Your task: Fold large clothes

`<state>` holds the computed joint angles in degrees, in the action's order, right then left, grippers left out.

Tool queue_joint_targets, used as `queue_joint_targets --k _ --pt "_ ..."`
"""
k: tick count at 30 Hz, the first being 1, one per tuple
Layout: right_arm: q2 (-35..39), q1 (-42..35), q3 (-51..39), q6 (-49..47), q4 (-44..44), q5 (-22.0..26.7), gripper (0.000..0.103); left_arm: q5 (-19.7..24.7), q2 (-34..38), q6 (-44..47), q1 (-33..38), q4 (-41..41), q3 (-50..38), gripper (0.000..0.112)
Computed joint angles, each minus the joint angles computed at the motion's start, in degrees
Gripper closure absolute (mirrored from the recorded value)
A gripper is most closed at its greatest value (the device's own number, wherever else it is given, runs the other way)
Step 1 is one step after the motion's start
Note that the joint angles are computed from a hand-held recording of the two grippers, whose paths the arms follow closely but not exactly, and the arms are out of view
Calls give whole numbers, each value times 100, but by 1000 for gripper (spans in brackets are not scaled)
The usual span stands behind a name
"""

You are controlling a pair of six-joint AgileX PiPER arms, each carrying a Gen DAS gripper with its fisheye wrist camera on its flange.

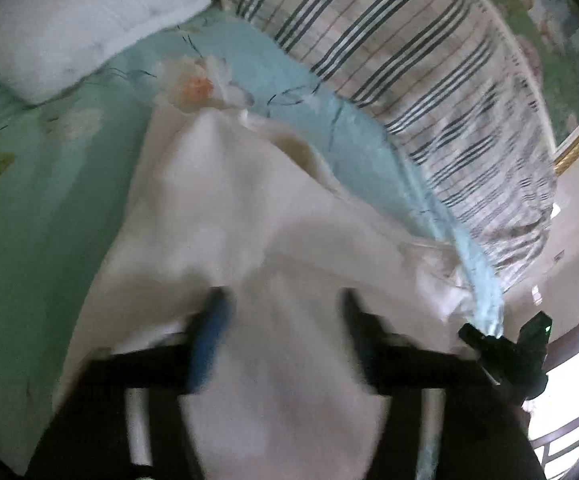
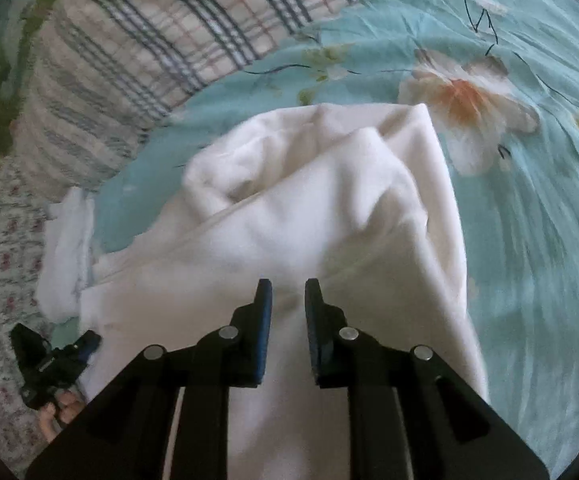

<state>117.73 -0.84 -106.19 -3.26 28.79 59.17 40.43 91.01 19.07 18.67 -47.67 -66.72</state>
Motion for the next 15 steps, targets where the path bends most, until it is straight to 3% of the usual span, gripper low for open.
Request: queue_joint_targets --k 4,8,15 --pt "-911 24 1177 -379 452 -250 78 199 -991 56 -26 -150 894 41" --pt "-1621 67 2187 -613 807 -440 77 443 -1832 -98 13 -64 1746 39" --pt "-2360 105 3316 -804 1114 -604 77 698 -2452 255 550 -554 2762 39"
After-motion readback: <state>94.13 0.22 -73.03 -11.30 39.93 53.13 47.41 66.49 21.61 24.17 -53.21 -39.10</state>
